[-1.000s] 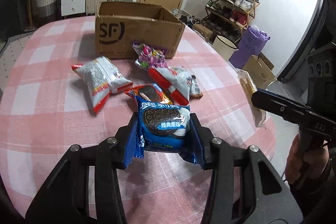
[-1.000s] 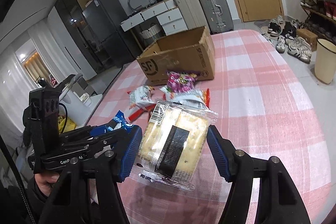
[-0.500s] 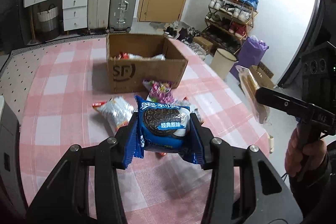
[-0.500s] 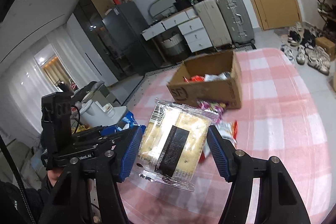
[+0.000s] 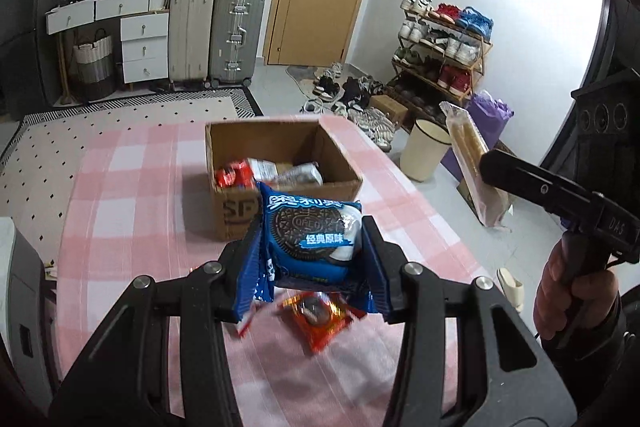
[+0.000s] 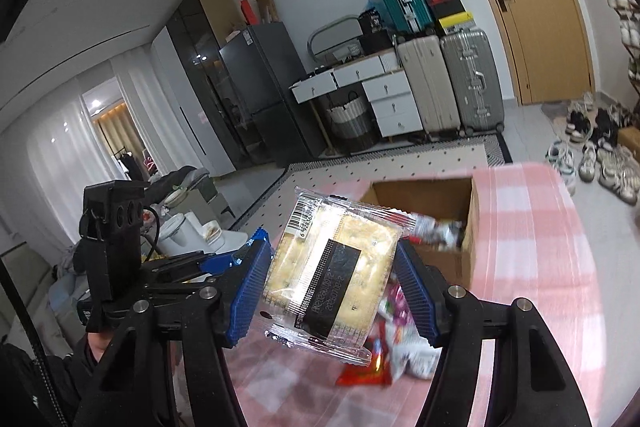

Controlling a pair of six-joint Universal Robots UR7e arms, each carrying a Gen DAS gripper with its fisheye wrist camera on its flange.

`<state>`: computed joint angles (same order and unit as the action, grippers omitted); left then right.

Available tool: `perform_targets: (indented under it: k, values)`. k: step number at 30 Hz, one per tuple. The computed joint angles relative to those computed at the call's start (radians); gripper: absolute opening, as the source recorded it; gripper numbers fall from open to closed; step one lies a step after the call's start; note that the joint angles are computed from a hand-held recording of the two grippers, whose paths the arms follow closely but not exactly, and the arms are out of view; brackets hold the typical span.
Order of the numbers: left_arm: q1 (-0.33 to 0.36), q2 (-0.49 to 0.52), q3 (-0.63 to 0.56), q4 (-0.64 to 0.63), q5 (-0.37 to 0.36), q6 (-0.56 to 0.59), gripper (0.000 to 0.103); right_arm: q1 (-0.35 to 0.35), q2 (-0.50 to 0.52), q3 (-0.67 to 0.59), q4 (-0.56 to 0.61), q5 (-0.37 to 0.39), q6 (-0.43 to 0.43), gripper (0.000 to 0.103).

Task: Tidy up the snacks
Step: 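Carry the cracker pack and blue Oreo pack over the SF box with both grippers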

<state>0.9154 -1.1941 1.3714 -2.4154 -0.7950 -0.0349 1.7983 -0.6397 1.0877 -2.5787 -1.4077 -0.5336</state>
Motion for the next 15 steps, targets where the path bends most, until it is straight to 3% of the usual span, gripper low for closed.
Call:
perform_targets:
  k: [10, 15]
  values:
    - [0.029, 0.140, -0.284, 0.111, -0.006, 0.024, 0.043, 0.037, 0.175, -0.339, 0.123, -0.058, -0.036, 0.065]
    - [0.062, 0.241, -0.461, 0.190, -0.026, 0.017, 0.043, 0.037, 0.341, -0.653, 0.277, -0.064, -0.020, 0.065]
